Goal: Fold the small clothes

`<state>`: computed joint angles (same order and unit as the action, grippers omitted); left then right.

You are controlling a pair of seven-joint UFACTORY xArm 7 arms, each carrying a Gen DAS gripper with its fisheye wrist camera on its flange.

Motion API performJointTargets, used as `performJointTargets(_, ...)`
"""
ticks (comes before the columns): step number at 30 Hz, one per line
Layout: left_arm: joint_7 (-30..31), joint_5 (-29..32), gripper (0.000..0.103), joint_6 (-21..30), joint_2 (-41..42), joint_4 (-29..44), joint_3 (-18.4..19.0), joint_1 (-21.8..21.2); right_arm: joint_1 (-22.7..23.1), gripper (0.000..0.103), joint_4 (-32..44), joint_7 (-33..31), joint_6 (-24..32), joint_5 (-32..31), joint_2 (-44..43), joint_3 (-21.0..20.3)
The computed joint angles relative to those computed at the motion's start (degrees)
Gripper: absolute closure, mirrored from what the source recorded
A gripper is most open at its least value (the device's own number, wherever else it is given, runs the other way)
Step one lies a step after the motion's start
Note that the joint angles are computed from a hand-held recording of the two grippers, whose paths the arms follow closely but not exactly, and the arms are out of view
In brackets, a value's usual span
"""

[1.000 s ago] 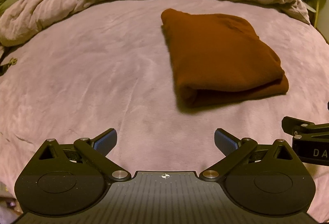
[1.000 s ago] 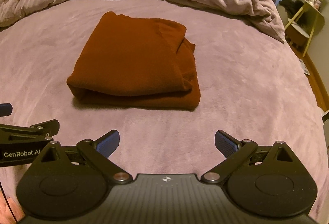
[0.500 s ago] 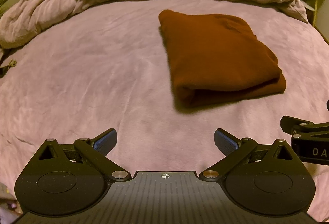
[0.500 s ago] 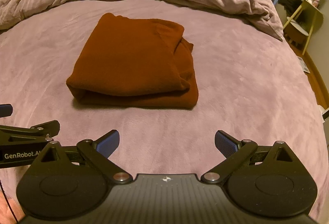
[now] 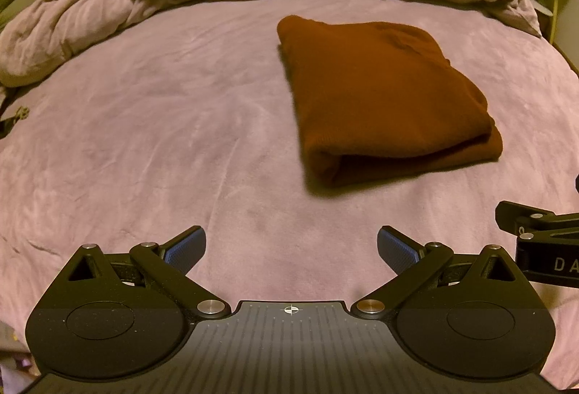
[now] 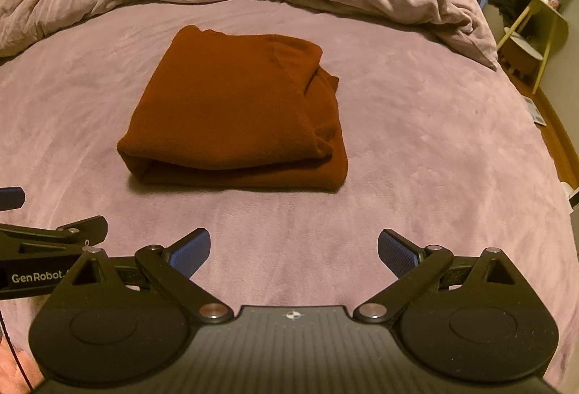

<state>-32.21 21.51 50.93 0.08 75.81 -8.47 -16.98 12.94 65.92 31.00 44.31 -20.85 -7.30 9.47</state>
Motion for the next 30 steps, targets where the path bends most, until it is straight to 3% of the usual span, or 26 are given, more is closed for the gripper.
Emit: performJointTargets(30,0.14,0.19,0.0,0.79,0.55,0.66,0.08,-0.31,-0.2,0.004,-0.24,-1.05,0.03,1.5,-0.5,-0.14)
